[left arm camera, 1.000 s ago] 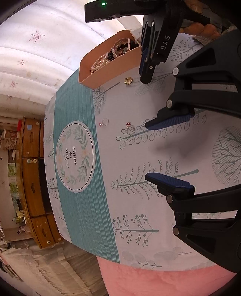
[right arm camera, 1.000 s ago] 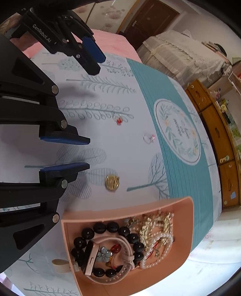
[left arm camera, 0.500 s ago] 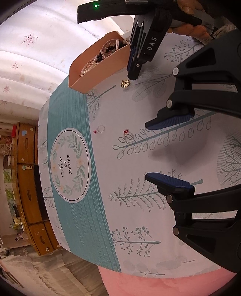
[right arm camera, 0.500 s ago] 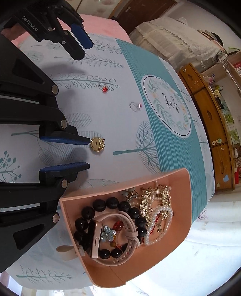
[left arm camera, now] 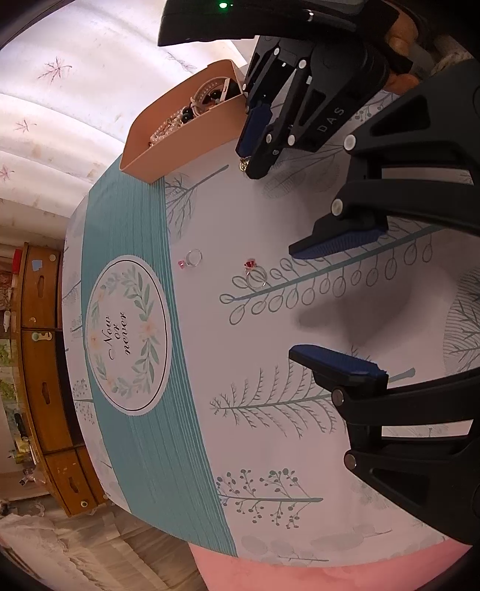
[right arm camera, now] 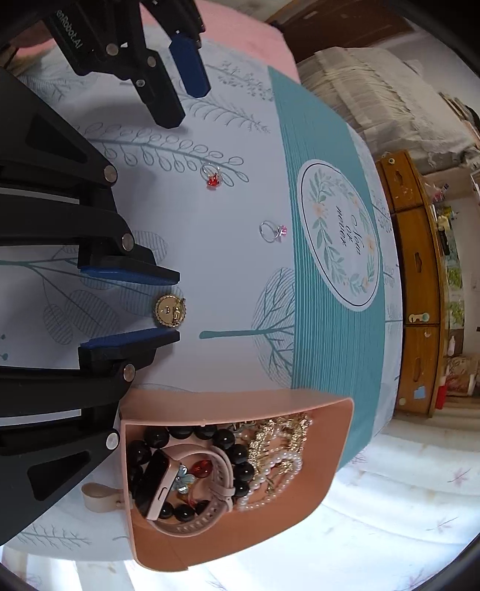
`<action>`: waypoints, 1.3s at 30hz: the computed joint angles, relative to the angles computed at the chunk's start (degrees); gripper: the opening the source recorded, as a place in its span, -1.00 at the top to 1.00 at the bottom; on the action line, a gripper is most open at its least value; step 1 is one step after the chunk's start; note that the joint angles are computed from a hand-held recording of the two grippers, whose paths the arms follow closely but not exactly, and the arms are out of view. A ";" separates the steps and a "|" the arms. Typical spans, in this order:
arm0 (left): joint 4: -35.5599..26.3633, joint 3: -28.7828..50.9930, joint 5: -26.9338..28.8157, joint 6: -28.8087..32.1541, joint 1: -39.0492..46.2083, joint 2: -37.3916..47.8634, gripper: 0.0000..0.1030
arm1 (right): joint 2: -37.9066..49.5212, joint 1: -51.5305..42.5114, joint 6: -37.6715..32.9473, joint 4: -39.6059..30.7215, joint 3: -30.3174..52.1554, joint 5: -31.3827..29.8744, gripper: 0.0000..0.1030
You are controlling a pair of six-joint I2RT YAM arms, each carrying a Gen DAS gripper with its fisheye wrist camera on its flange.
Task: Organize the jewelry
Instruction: 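Grasp the round gold coin pendant with the right tool, then grasp the small red charm with the left tool while the right tool holds the pendant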
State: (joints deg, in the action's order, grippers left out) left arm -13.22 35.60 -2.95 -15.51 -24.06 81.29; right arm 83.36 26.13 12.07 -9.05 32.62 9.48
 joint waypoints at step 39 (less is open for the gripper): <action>-6.04 18.56 16.24 47.21 5.79 21.09 0.65 | -12.40 -3.14 -3.35 -1.43 -6.71 -8.13 0.63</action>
State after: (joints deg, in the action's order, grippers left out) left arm -19.26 54.16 13.30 31.70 -18.27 102.38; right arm 70.96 22.98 8.72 -10.48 25.91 1.35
